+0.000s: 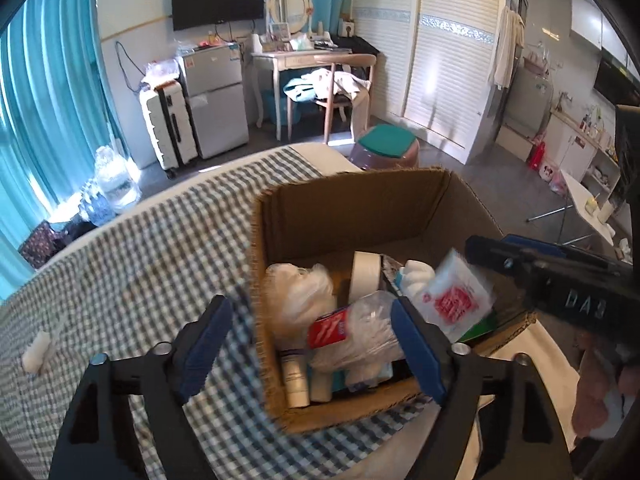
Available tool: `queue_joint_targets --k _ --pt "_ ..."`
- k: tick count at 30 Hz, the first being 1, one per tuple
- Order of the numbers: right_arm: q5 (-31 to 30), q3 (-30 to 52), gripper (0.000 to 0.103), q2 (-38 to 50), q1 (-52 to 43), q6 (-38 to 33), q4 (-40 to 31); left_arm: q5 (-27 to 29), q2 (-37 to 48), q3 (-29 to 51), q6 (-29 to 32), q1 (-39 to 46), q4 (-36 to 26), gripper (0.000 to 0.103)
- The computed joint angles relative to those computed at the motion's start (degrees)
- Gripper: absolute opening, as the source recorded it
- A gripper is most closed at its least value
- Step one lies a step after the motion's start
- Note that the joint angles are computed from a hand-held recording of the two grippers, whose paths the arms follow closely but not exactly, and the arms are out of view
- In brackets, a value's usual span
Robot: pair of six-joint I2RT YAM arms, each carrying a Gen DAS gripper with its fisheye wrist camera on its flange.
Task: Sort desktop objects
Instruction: 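Open both tools to drop the packet and cloth into the box, then move both open tools back over the white bottle and comb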
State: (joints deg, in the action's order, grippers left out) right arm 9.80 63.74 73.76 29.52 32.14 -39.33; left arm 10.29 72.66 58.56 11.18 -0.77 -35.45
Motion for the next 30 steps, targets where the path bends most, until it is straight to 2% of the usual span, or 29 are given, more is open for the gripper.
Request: queue_joint_targets --k 3,9,11,17,20,23,27,30 --pt "0.9 1.5 0.057 -0.8 1.9 2.2 -1.7 2.8 -2.9 1.4 1.1 4.2 -2.7 0.096" --pt "5.6 6.3 0.057 -1.0 9.3 6.4 -5.7 7.6 -7.5 4.4 5.7 13.6 -8.8 0.098" --pt "7.6 8.6 0.057 0.0 13.1 7.4 -7.0 9.2 -8.7 5.6 7.9 18.2 -11.4 0.101" --pt "12.2 16.1 0.058 5.9 23.6 10.0 -9.0 16.0 -9.8 8.8 18.2 38.7 -16.5 0.103" --pt "13.9 21.2 0.059 10.9 28.5 11.1 -8.9 20.6 -7.5 10.8 23.5 50.4 -17.9 0.103" --pt "14.6 27.7 0.062 17.1 33.1 12.7 -8.3 23.0 -3.4 13.0 27.1 59.2 -18.4 0.103" --pt "15.2 35.1 0.063 24.3 37.2 12.5 -8.4 26.0 2.2 15.1 32.2 69.3 -17.6 0.103" --pt "15.4 40.9 0.066 30.1 39.7 12.3 -8.4 26.6 6.6 15.7 33.9 73.8 -16.0 0.103"
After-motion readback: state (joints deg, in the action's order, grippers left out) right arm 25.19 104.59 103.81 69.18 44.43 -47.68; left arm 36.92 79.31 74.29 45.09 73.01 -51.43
